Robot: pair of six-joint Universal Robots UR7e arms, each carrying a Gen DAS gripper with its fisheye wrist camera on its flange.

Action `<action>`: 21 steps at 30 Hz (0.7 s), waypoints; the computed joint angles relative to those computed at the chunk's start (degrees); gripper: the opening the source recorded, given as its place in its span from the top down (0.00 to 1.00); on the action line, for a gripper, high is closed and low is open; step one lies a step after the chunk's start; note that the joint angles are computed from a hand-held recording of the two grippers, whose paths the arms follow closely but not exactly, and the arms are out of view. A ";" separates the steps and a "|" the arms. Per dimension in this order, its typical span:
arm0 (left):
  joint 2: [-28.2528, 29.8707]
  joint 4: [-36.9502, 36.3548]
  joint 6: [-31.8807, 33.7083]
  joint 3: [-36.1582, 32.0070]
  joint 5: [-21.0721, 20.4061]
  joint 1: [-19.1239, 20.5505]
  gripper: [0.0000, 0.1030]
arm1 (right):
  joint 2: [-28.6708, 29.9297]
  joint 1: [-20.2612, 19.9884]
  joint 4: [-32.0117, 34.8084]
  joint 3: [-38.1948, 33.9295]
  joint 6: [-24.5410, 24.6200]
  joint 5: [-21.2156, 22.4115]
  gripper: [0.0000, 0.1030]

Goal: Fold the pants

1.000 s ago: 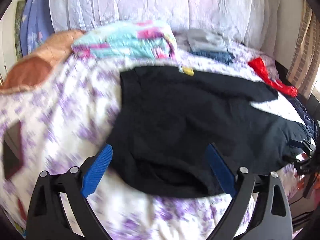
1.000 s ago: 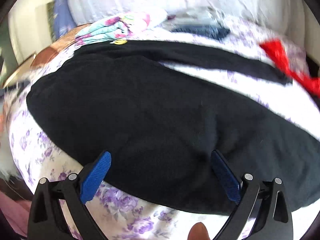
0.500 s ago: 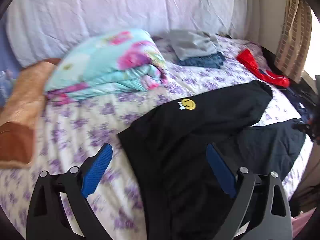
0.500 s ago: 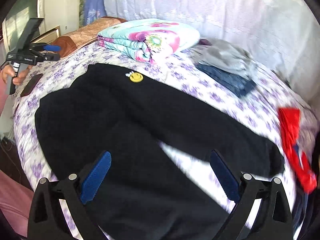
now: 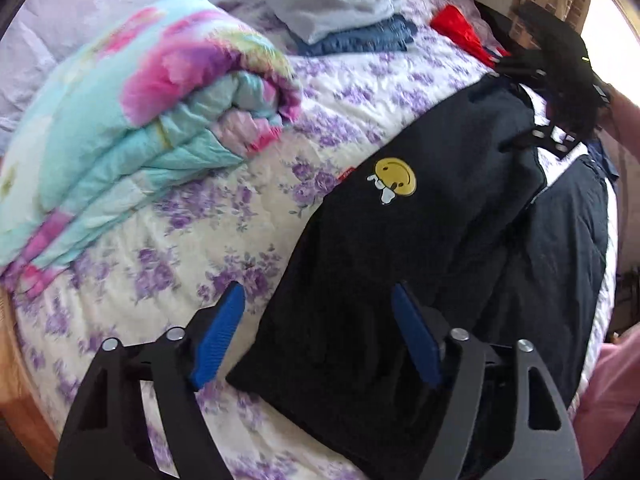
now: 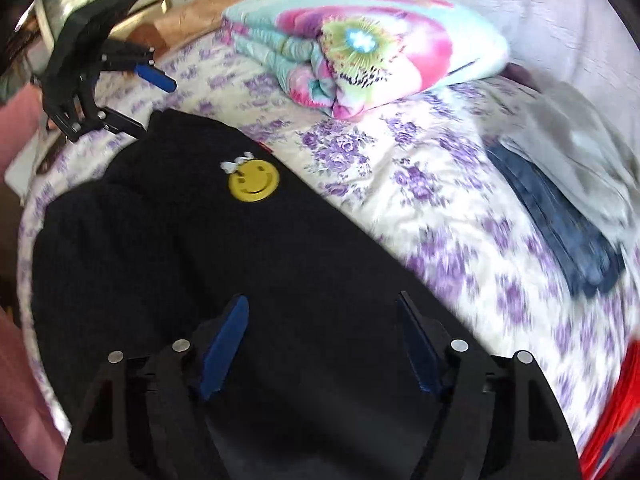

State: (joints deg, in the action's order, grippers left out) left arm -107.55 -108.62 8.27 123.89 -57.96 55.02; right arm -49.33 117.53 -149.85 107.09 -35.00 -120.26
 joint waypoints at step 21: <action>10.04 2.96 8.64 -6.60 -8.67 8.12 0.91 | 4.00 -3.49 13.18 -7.77 -6.53 2.89 0.95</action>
